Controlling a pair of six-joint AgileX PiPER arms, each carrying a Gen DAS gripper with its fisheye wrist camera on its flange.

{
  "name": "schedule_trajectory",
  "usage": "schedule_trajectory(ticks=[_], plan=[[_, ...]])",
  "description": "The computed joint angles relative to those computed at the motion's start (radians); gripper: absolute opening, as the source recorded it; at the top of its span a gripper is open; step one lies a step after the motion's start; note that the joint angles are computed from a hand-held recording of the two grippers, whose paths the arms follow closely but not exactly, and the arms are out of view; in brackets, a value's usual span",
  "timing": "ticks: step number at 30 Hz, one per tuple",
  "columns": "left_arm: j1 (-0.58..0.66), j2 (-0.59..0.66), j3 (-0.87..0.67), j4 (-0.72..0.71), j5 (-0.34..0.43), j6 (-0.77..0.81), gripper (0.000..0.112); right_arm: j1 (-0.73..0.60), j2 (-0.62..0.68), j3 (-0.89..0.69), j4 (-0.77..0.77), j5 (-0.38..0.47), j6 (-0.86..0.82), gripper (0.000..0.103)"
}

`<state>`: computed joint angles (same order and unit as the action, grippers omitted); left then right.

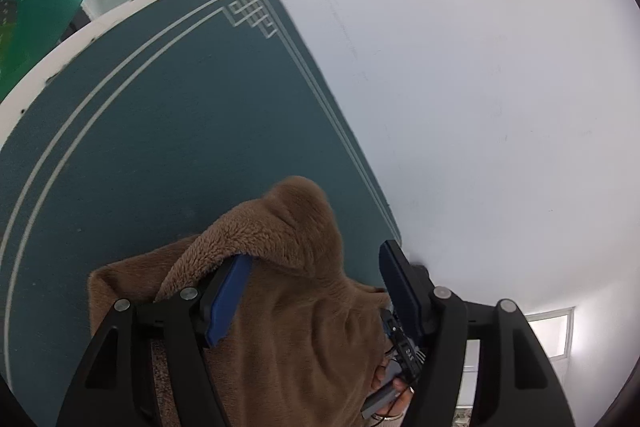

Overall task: Fold clothes
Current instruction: 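Release the blanket from both grippers and press the folded layer flat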

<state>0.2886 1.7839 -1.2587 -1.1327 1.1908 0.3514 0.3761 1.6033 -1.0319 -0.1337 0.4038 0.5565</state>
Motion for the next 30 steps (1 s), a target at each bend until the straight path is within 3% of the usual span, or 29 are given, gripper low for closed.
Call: schedule_trajectory(ticks=[4,8,12,14,16,19,22,26,30], plan=[[-0.005,-0.073,0.034,0.097,-0.029,-0.021,0.072,0.127,-0.075,0.004,-0.320,0.099,0.273,0.084],[-0.095,-0.215,0.048,0.324,-0.099,-0.056,0.072,0.270,-0.158,0.041,-0.404,0.192,0.294,0.084],[-0.295,-0.398,0.112,0.634,-0.205,-0.133,0.079,0.375,-0.174,0.066,-0.359,0.259,0.170,0.084],[-0.420,-0.428,0.143,0.793,-0.244,-0.215,0.080,0.331,-0.132,0.081,-0.359,0.245,0.085,0.084],[-0.535,-0.439,0.173,0.944,-0.273,-0.317,0.080,0.356,-0.148,0.118,-0.382,0.256,0.122,0.085],[-0.651,-0.410,0.226,1.144,-0.323,-0.490,0.080,0.274,-0.172,0.154,-0.241,0.191,0.047,0.093],[-0.672,-0.403,0.280,1.209,-0.385,-0.539,0.082,0.234,-0.194,0.188,-0.174,0.142,-0.011,0.096],[-0.668,-0.436,0.323,1.217,-0.423,-0.533,0.084,0.206,-0.199,0.264,-0.263,0.040,0.057,0.097],[-0.667,-0.461,0.351,1.222,-0.439,-0.532,0.086,0.216,-0.236,0.303,-0.331,0.024,0.135,0.097]])
